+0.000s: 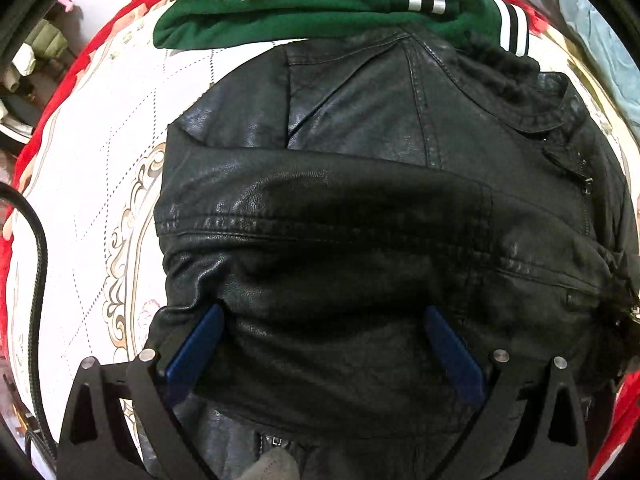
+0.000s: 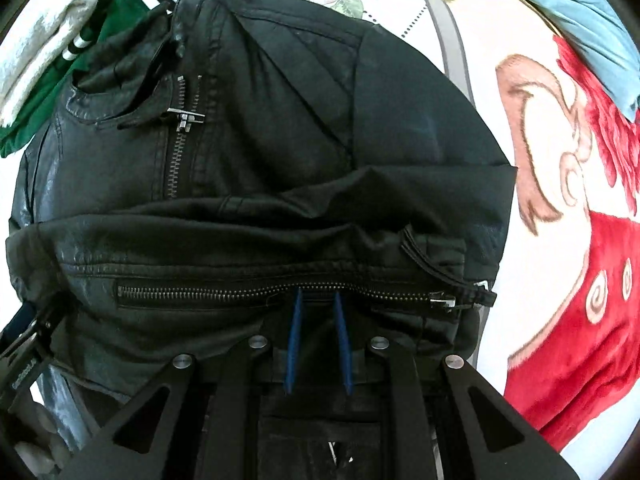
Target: Fold large clothes
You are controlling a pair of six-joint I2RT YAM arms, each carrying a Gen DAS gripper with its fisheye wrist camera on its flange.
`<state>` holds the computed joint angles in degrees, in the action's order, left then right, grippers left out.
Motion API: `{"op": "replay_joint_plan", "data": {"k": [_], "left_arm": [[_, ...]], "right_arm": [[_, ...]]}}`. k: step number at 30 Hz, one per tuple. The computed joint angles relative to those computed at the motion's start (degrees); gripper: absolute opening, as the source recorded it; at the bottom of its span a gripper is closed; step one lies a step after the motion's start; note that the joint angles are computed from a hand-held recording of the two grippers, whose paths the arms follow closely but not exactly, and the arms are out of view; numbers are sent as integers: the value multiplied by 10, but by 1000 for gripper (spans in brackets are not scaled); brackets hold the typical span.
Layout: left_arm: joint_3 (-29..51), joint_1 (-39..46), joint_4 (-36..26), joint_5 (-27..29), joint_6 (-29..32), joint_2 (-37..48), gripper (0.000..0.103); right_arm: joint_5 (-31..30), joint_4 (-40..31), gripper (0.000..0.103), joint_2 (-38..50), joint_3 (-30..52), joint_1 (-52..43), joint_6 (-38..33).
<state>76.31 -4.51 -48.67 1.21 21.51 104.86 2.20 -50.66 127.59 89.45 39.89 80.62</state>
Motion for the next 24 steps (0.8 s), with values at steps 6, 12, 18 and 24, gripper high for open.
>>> {"op": "replay_joint_plan", "data": {"k": [6,12,18,24], "left_arm": [[-37,-34,17,-54,-60,-39,103],[-72,-98,-32,-146,-139,-169,103],[-129,-244,-158,-274,-230,-338,103],[-151,-550,-386,-321,-486,-391,103]], "right_arm": [[-29,90,18,-48,-85,-12,-41],[-89,269,68,-265,-328,-33,-79],[-109,247,71,-517,-496,-34,-58],[-99,134,71,-726,-601,17,14]]}}
